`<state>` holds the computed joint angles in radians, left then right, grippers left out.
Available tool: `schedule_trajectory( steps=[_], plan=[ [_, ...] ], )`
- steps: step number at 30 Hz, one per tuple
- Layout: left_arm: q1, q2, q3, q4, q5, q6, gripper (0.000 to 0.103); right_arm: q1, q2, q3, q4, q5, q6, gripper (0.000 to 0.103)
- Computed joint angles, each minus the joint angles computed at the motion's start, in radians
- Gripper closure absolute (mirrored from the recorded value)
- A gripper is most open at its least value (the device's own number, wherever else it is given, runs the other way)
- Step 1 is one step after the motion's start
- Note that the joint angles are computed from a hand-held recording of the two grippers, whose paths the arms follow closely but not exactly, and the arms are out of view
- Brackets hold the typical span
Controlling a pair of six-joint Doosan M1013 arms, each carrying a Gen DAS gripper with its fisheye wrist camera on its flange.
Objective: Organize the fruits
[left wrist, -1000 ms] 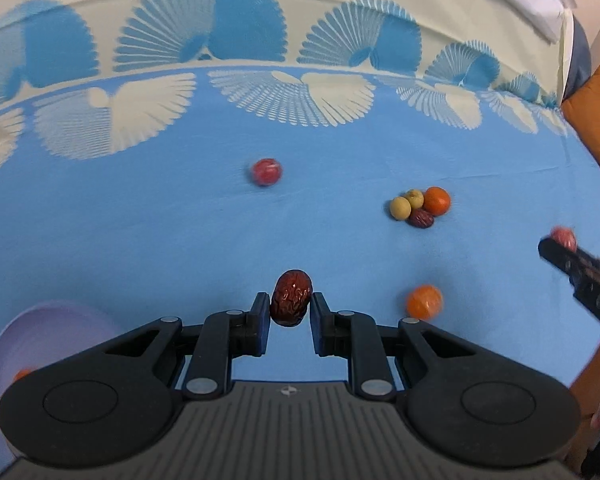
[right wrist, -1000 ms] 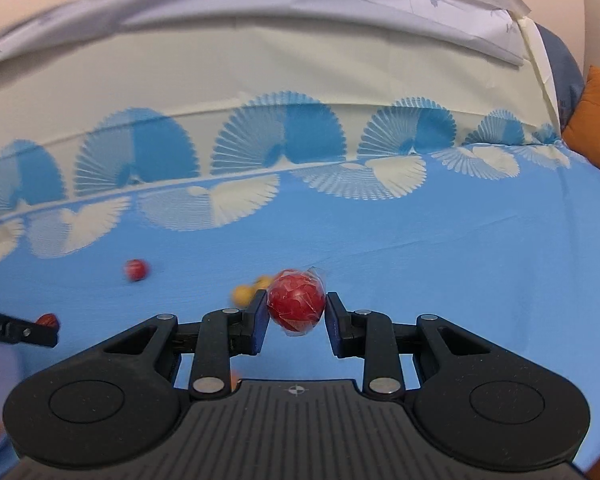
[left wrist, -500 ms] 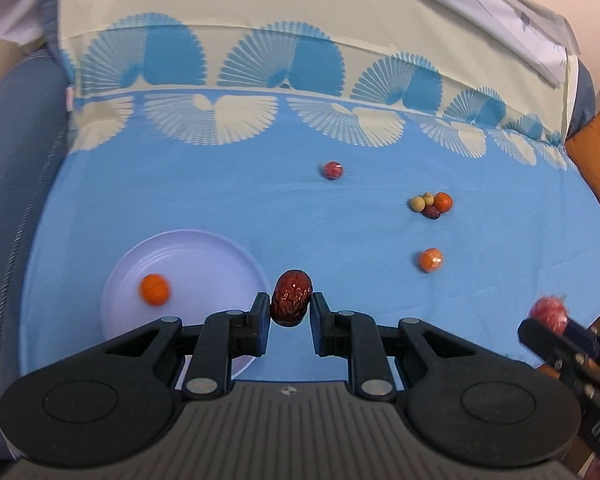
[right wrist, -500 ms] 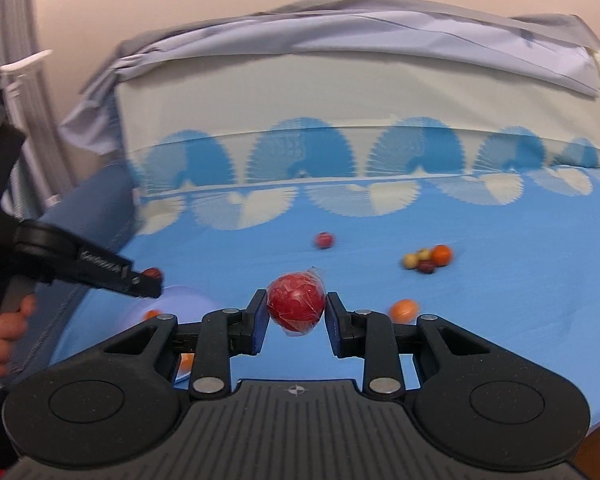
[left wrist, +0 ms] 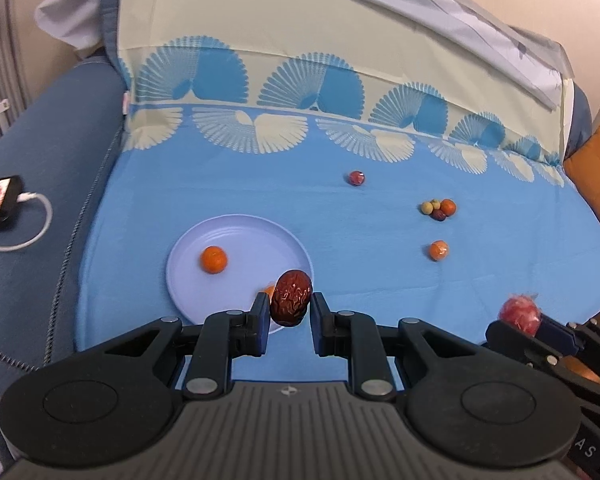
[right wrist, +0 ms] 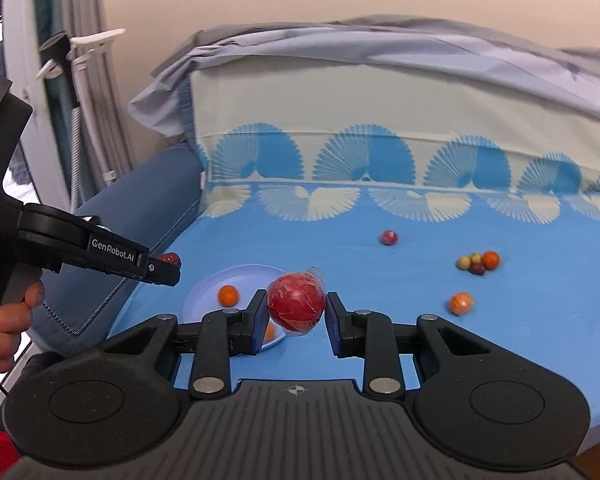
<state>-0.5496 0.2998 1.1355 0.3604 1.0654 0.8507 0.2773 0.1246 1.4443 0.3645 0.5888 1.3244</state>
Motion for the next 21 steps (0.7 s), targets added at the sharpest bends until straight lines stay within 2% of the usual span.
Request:
schedule_trajectory(
  steps=[9, 21],
  plan=[
    [-0.008, -0.065, 0.085, 0.051, -0.043, -0.059, 0.08, 0.031, -0.018, 0.005, -0.008, -0.019, -0.053, 0.071],
    [-0.007, -0.093, 0.118, 0.079, -0.064, -0.098, 0.08, 0.042, -0.026, 0.01, -0.016, -0.027, -0.065, 0.071]
  ],
)
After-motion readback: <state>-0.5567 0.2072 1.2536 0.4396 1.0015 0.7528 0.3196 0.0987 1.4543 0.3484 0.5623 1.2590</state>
